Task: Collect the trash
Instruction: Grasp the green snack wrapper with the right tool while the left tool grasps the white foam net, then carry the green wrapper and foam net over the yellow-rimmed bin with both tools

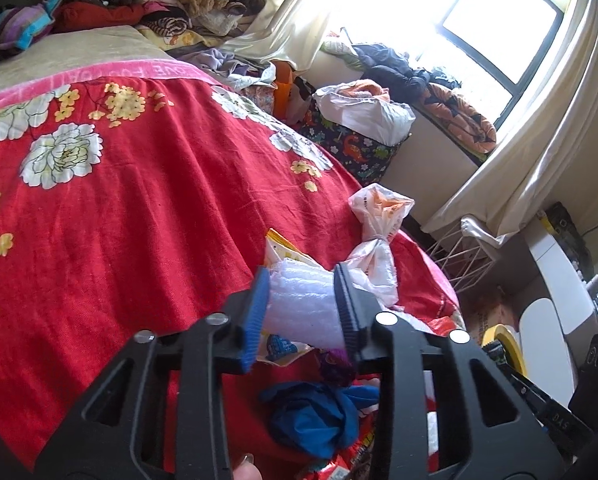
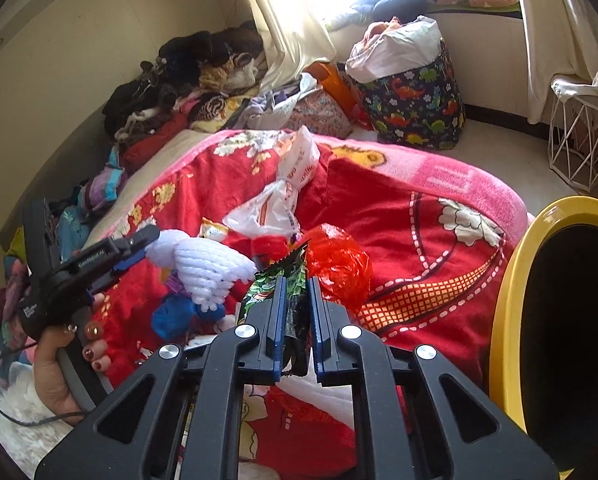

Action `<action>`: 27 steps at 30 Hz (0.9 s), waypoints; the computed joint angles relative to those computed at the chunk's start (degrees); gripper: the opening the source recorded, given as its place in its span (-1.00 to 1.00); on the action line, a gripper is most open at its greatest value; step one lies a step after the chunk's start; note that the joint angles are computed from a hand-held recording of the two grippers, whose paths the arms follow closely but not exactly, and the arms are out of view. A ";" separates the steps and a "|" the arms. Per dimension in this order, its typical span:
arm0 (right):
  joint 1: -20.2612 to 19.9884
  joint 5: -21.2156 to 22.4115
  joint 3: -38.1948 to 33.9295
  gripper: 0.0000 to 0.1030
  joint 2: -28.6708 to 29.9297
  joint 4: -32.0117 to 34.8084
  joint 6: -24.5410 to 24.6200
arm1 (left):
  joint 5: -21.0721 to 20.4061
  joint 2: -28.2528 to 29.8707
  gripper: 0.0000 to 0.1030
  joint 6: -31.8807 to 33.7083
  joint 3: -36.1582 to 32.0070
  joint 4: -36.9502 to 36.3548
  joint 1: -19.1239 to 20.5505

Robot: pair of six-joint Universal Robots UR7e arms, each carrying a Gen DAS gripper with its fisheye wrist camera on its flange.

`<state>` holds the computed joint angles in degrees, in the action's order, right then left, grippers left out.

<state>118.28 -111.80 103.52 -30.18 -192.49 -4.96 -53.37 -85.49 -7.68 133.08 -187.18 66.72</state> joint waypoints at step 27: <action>-0.81 -0.12 6.55 -0.79 -5.45 -10.15 1.72 | -2.56 -1.58 -0.99 4.99 2.18 -4.55 -11.71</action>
<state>117.47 -111.92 110.07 -35.63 -202.64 -3.24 -55.93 -87.07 -2.69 135.26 -191.73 55.01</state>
